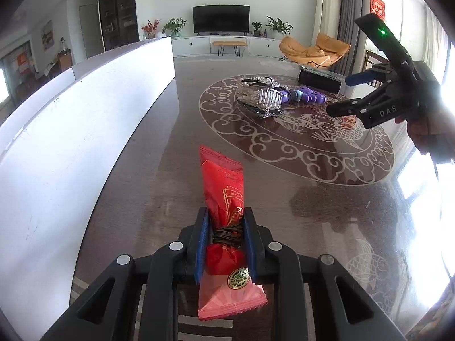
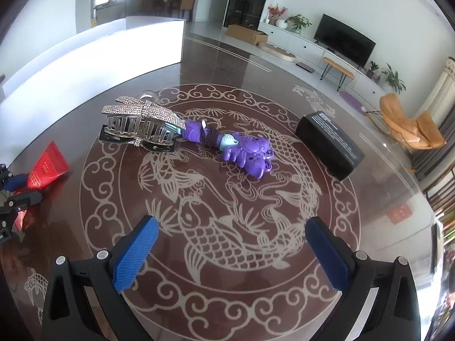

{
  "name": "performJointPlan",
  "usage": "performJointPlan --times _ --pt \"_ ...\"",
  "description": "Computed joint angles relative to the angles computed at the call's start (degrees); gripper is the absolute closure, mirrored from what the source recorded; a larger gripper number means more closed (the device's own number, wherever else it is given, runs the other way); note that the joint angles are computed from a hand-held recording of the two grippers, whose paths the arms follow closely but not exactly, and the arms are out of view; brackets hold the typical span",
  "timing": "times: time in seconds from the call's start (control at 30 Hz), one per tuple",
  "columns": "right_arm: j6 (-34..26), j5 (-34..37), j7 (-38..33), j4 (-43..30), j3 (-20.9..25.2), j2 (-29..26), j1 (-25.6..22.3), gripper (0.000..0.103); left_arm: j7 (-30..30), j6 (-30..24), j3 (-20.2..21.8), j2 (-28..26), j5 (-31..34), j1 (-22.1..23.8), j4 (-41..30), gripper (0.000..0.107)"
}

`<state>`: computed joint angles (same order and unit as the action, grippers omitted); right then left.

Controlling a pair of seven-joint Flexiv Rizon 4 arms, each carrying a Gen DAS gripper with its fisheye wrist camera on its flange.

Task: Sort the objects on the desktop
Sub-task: 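Hold the red pouch in the left gripper while the right gripper grasps and lifts the purple toy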

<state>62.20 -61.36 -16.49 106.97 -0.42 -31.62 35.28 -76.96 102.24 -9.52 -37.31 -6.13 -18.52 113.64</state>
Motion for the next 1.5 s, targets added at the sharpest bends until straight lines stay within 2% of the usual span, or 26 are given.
performJointPlan --times 0.1,0.17,0.3,0.37,0.43,0.53,0.6,0.7,0.8,0.87,0.93,1.03,1.1,1.13,1.2,1.33,1.4,1.5 --pt "-1.6 9.6 -20.2 -8.9 4.3 -5.2 -3.7 0.0 -0.1 0.0 1.4 0.0 -0.2 -1.4 -0.2 0.084" --pt "-4.6 16.4 -30.2 -15.0 6.9 -8.8 -5.1 0.001 -0.1 -0.1 1.2 0.0 -0.2 -1.2 -0.2 0.083" --pt "-9.1 23.8 -41.0 -23.8 8.1 -14.1 -5.5 0.005 -0.2 -0.4 0.3 -0.1 -0.3 -0.5 -0.4 0.083" --pt "-10.6 28.3 -44.5 -26.7 9.2 -15.8 -6.1 0.012 -0.3 -0.4 0.4 -0.1 -0.3 -0.6 -0.5 0.083" --pt "-9.7 33.9 -45.2 -27.6 10.6 -15.9 -7.7 0.035 -0.5 -0.5 0.9 -0.2 -0.4 -1.1 -0.6 0.083" --pt "-8.2 37.4 -42.3 -24.4 8.6 -13.5 -6.2 0.055 -0.5 -0.7 1.3 -0.3 -0.6 -1.7 -0.9 0.083" --pt "-7.7 39.5 -39.0 -20.8 7.6 -11.0 -4.8 0.061 -0.5 -0.7 0.8 -0.4 -0.5 -1.1 -1.0 0.083" --pt "-5.3 42.0 -30.8 -13.5 7.3 -6.3 -2.4 0.06 -0.5 -0.6 -1.2 -0.4 -0.2 0.8 -0.6 0.083" --pt "-2.3 41.8 -26.1 -7.1 7.8 -2.7 -0.7 0.059 -0.7 -0.2 -4.2 -0.4 0.5 3.7 0.2 0.083" --pt "-1.8 40.7 -24.8 -5.5 7.9 -1.8 -0.1 0.046 -0.6 -0.2 -6.2 -0.4 1.1 5.8 0.7 0.083" --pt "-1.5 37.9 -23.6 -4.7 6.7 -1.6 1.0 0.038 -0.7 -0.2 -7.0 -0.2 1.5 6.7 1.2 0.083" --pt "-1.0 34.2 -24.4 -5.1 6.0 -2.3 1.5 0.038 -0.8 0.3 -9.4 -0.1 2.4 9.2 2.3 0.083" --pt "-0.6 32.6 -25.2 -5.9 5.9 -3.3 1.8 0.047 -1.0 0.5 -13.4 -0.6 3.5 12.9 3.0 0.084" --pt "0.0 32.1 -24.4 -5.4 5.5 -2.9 2.0 0.078 -1.1 0.5 -16.1 -1.1 4.1 15.4 3.4 0.084" --pt "-0.3 32.2 -22.0 -4.6 5.3 -1.9 2.3 0.08 -1.7 1.0 -19.4 -1.8 5.0 18.7 4.0 0.084" --pt "3.3 28.6 -15.1 1.0 4.3 2.9 4.0 0.08 -3.3 2.9 -24.6 -1.8 7.8 24.1 6.2 0.084" --pt "6.0 24.8 -9.3 4.4 2.9 5.4 5.8 0.08 -4.5 4.3 -27.3 -1.2 9.8 27.2 8.1 0.084" --pt "7.9 19.5 -3.6 7.7 2.5 8.7 6.0 0.08 -7.1 7.0 -28.9 1.0 12.6 29.8 10.9 0.084"
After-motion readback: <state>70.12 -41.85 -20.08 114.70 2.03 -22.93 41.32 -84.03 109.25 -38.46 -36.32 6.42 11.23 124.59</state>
